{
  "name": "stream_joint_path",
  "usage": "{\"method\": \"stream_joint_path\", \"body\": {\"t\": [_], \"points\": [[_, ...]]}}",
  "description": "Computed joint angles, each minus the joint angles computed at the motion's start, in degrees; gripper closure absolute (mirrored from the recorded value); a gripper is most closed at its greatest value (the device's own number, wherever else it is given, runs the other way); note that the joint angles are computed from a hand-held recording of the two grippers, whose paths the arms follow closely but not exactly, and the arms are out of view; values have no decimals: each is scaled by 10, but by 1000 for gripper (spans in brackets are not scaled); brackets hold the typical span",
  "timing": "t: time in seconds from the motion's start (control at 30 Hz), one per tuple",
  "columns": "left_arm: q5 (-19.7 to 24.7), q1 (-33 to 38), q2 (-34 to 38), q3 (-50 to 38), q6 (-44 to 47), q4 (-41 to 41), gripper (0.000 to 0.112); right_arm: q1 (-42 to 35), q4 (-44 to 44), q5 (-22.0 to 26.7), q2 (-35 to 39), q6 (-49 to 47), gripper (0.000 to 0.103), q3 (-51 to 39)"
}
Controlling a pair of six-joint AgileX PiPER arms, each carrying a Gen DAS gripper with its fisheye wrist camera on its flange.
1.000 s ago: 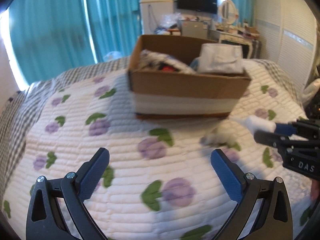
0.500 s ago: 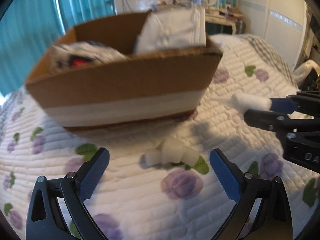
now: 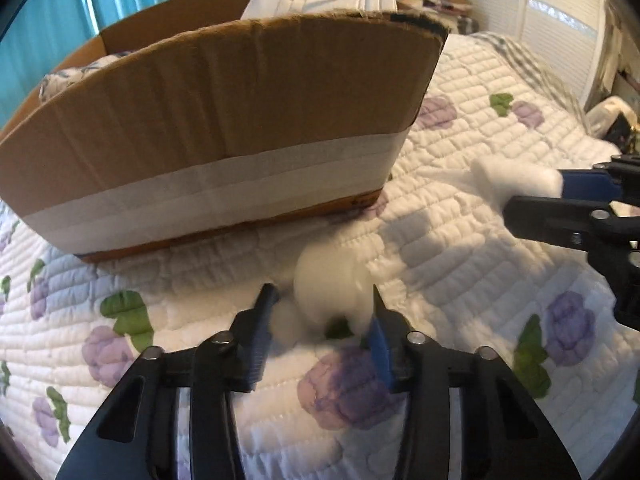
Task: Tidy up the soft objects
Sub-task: 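Grasp the white foam cotton piece with the left gripper, then lower both white cotton pieces into the box and open both grippers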
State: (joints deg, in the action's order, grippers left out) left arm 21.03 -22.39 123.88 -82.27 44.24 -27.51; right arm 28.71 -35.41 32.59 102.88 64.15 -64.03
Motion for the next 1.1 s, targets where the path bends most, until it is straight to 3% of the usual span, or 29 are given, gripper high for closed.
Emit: {"method": "stream_joint_path", "body": {"t": [0.2,0.53,0.77,1.1], "points": [[-15,14,-57,65,59,-49,73,24,-49,23,-5,49,68,2],[18,77,-184,142,183,-171,73,86,-84,75,-39,104,68,-5],[77,127,-215,88,205,-188,73,141,-98,149,-61,113,68,-49],[92,128,-188,-39,130,-127,73,149,-108,223,-46,21,68,-194]]}}
